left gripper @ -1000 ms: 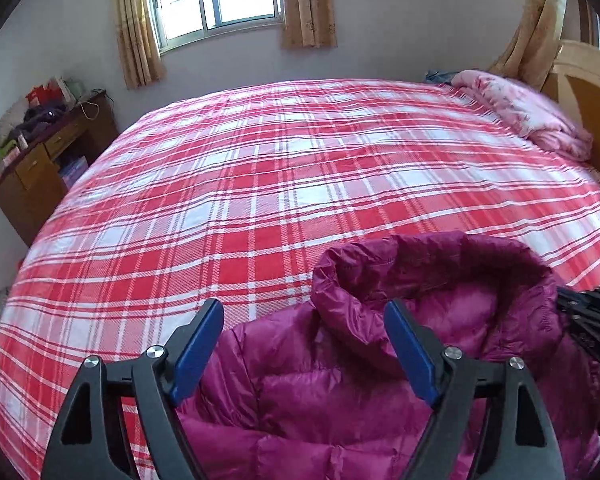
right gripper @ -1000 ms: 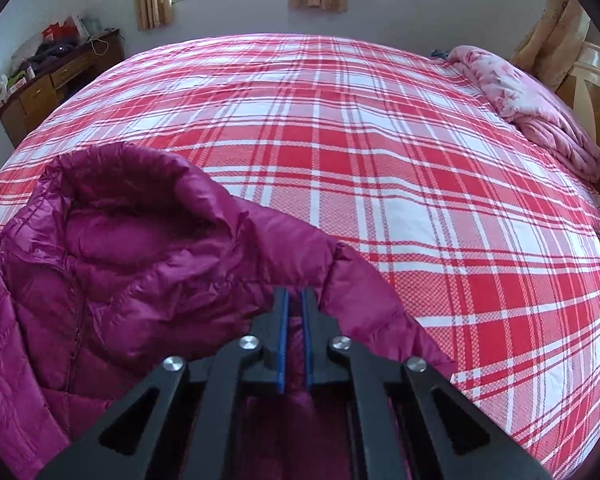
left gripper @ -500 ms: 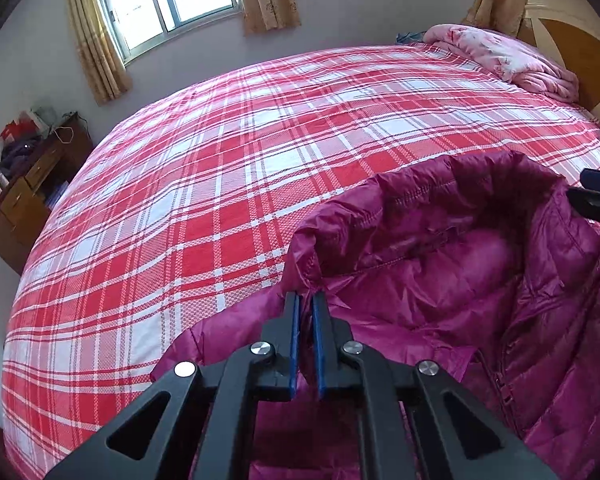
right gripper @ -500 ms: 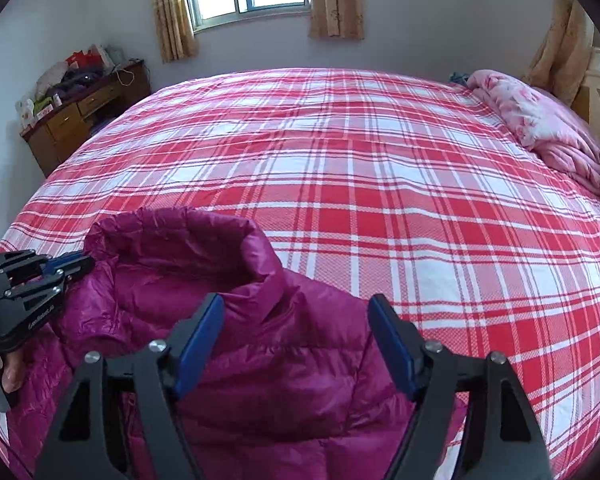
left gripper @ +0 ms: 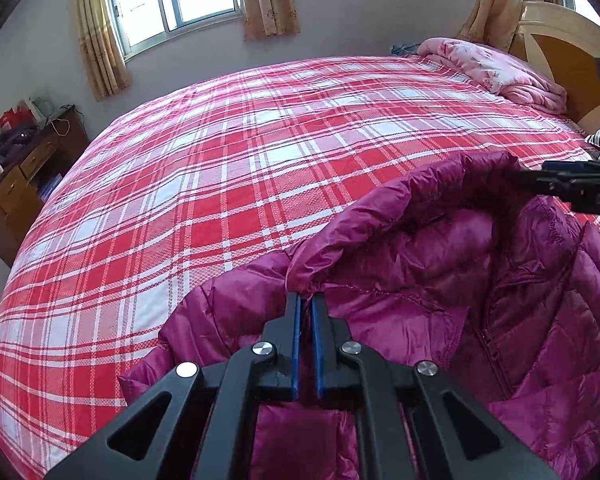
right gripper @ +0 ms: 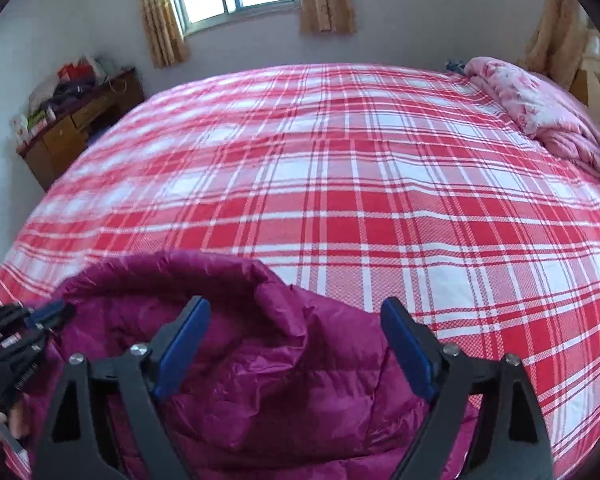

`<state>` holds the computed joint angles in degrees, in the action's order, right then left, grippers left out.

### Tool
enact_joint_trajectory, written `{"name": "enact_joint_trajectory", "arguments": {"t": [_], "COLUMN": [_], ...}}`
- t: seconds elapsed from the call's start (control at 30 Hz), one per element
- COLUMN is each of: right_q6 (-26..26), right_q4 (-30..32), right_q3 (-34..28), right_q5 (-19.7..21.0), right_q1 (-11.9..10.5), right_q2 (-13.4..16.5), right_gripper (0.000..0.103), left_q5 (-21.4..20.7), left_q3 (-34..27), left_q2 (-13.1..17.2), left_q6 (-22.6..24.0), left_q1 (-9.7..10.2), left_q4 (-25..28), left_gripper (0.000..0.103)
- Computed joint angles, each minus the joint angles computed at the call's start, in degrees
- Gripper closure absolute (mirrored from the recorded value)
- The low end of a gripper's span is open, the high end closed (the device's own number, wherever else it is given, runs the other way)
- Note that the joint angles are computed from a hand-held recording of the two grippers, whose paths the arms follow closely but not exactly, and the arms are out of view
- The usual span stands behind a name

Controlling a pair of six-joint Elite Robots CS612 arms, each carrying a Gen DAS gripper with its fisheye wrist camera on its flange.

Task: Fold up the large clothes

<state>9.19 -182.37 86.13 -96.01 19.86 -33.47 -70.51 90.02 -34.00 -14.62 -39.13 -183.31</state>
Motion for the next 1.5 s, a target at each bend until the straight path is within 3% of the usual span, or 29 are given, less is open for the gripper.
{"name": "enact_joint_trajectory", "arguments": {"t": [0.03, 0.07, 0.27, 0.47, 0.57, 0.63, 0.7, 0.73, 0.87, 0.97, 1.1, 1.17, 1.33, 1.4, 1.5], "right_q6": [-1.1, -1.2, -4.0, -8.2, -8.7, -7.7, -6.3, -5.8, -6.5, -6.5, -6.3, -4.6, 3.4, 5.2, 3.2], "right_q4": [1.7, 2.0, -2.2, -6.5, -7.6, -7.0, -7.3, -7.4, -8.3, -9.0, -9.6, -10.9, -21.6, -21.2, -16.0], "right_q3": [-0.4, -0.2, 2.3, 2.8, 2.5, 2.8, 3.3, 3.5, 3.7, 4.1, 5.3, 6.7, 9.8, 8.5, 4.1], "right_q5": [-0.6, -0.5, -4.0, -7.5, -7.9, -5.9, -4.1, -3.3, -3.2, -2.2, -0.7, 0.2, -0.2, -0.2, 0.4], "right_q1": [0.2, 0.2, 0.7, 1.6, 1.7, 1.3, 0.8, 0.6, 0.8, 0.6, 0.3, 0.0, 0.3, 0.8, 1.8], "right_q2": [0.2, 0.3, 0.5, 2.0, 2.6, 2.5, 2.3, 2.3, 2.5, 2.3, 1.5, 0.6, -1.3, -1.4, -0.2], "right_gripper": [0.087, 0.093, 0.094, 0.094, 0.094, 0.093, 0.092, 0.092, 0.091, 0.091, 0.091, 0.087, 0.030, 0.030, 0.032], "left_q5": [-0.2, -0.5, 1.4, -1.0, -1.1, -3.6, -3.7, -3.2, -4.3, -3.6, -4.6, -4.5, -4.5, -3.7, -2.2], "left_q3": [0.3, 0.7, 3.7, 6.4, 2.9, -0.4, -3.1, -4.2, -7.5, -10.0, -8.7, -7.8, -7.6, -7.6, -7.3], "left_q2": [-0.1, -0.2, -0.9, -3.1, -2.8, -1.9, -0.6, 0.1, 2.0, 3.1, 3.7, 3.7, 4.3, 4.7, 5.0], "left_q6": [0.2, 0.3, 2.5, 0.6, -4.4, -8.9, -12.2, -13.5, -14.5, -10.9, -11.3, -11.4, -11.8, -11.7, -10.9], "left_q1": [-0.03, -0.05, -0.81, -0.73, 0.22, 1.31, 1.67, 1.67, 1.50, 0.77, 0.80, 0.77, 0.88, 0.66, 0.26], "left_q4": [-0.3, -0.5, -4.6, -13.3, -9.4, -5.1, -3.3, -3.2, 0.4, 10.7, 9.7, 8.6, 6.7, 5.8, 4.1], "left_gripper": [0.098, 0.099, 0.099, 0.098, 0.095, 0.081, 0.051, 0.047, 0.037, 0.037, 0.037, 0.037, 0.036, 0.035, 0.034]}}
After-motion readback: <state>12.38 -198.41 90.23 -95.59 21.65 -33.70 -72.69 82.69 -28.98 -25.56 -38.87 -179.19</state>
